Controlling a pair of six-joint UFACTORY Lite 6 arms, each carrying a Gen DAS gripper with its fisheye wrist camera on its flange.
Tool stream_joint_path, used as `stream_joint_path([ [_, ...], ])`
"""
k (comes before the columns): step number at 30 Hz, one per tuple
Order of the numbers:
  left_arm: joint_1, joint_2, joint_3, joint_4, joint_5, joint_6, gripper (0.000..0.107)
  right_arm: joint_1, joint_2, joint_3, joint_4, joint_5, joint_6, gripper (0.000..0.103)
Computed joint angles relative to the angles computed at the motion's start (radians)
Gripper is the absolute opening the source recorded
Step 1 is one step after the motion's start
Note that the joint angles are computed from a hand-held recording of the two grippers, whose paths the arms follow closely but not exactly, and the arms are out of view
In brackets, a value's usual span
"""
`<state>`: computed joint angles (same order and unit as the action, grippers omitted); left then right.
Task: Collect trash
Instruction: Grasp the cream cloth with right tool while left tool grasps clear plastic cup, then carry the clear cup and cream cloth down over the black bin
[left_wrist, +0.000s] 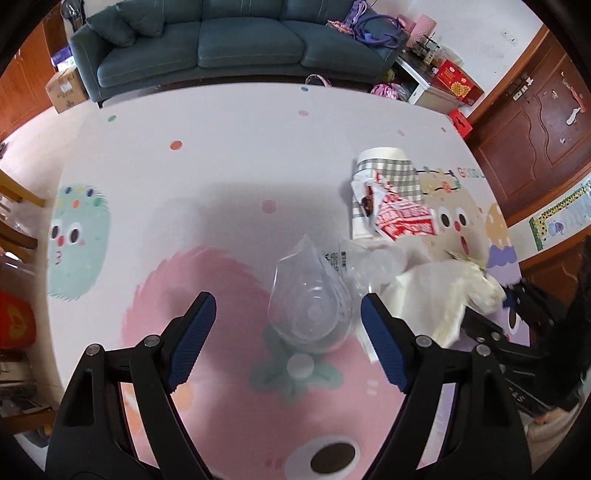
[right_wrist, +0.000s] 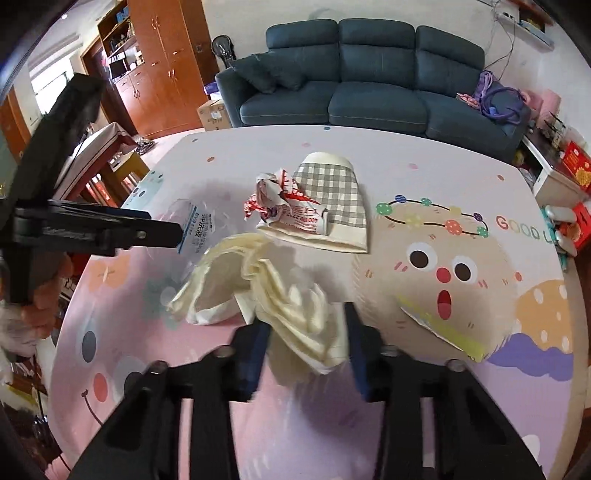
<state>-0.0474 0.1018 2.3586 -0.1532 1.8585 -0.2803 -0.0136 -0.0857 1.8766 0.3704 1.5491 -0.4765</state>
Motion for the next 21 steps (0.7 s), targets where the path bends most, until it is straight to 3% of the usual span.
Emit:
stream_joint_path([
  [6,0.082,-0.11,-0.283,-0.138,-0.168,0.017,0.075,-0.055,-0.033,-0.055,0.041,0.013,-0.036,0.021],
  [8,0.103,-0.144,-0.351,-0.179,-0.22,0.023,0.065,-0.073,-0.047,-0.072,0.057,0.015,-0.048,0.02],
  [10,0.123,-0.178,-0.429,-0.221,-0.277,0.019,0.046,-0.08,-0.061,-0.077,0.068,0.026,-0.045,0.019],
  [16,0.024,-0.236,-0.505,-0.147,-0.344,-0.072,0.044,-0.139,-0.104,-0.055,0.094,0.101,-0.063,0.018],
  [21,-0.131,-0.25,-0.42,-0.013,-0.298,-0.218,0.044,-0.286,-0.12,0.032,0.129,0.214,-0.104,0.017],
])
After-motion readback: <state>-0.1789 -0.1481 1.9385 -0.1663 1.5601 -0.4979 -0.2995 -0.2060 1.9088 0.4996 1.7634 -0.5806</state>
